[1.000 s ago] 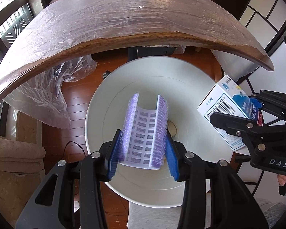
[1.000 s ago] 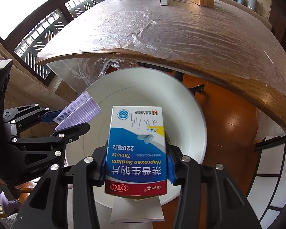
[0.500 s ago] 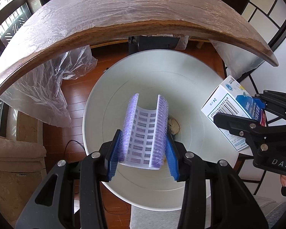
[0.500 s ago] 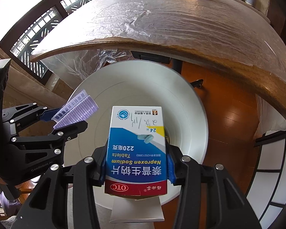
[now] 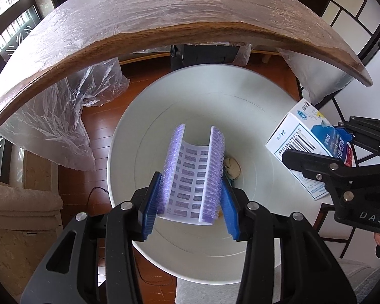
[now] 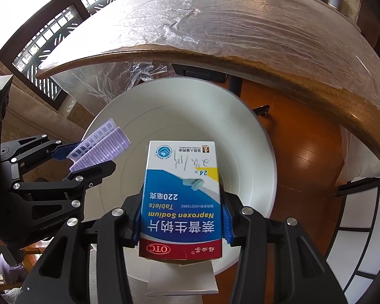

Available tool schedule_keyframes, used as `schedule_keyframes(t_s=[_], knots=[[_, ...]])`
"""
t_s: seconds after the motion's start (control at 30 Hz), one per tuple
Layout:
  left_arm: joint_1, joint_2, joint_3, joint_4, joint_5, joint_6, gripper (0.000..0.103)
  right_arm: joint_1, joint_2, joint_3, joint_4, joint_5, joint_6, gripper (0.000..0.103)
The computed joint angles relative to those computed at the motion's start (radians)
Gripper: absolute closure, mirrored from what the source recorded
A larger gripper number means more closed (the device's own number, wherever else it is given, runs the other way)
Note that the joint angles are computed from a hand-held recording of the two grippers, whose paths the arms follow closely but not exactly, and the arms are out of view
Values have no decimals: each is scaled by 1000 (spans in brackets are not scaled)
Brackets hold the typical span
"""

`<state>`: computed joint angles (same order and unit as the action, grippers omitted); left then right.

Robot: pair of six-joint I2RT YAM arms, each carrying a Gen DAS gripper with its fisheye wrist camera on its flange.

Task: Collect trash
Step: 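Hold the roller and Naproxen box above the bin opening, then open both tools to drop the roller and box, then raise them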

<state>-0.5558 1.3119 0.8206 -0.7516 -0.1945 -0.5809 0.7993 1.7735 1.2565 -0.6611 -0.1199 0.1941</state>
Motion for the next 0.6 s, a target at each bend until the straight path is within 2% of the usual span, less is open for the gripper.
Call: schedule_keyframes(t_s=[0.03,0.07,0.13,0.3,0.33,0.4,0.5,0.53,0.6], knots=[[-10,7,10,-15,-35,-16,41,4,-6,-4,2,18,2,50],[-19,4,14,-26,-66,-34,32,4,-19,-15,9,28,3,37],[-17,-23,12,-30,-75,-50,32,-4,-66,-55,41,31,14,29],[-27,-93,17,-67,-109,-106,32,-44,-188,-104,80,23,46,23],[-35,-111,23,-77,-119,-119,31,-51,-218,-112,88,34,50,17],[-55,-151,43,-92,-140,-135,18,-66,-274,-124,106,64,45,15],[-103,-163,108,-120,-219,-141,9,-95,-324,-111,119,112,11,10],[-114,-160,132,-127,-245,-134,8,-104,-335,-104,126,136,-1,5],[-131,-134,191,-134,-286,-119,8,-121,-349,-88,148,186,-24,4]])
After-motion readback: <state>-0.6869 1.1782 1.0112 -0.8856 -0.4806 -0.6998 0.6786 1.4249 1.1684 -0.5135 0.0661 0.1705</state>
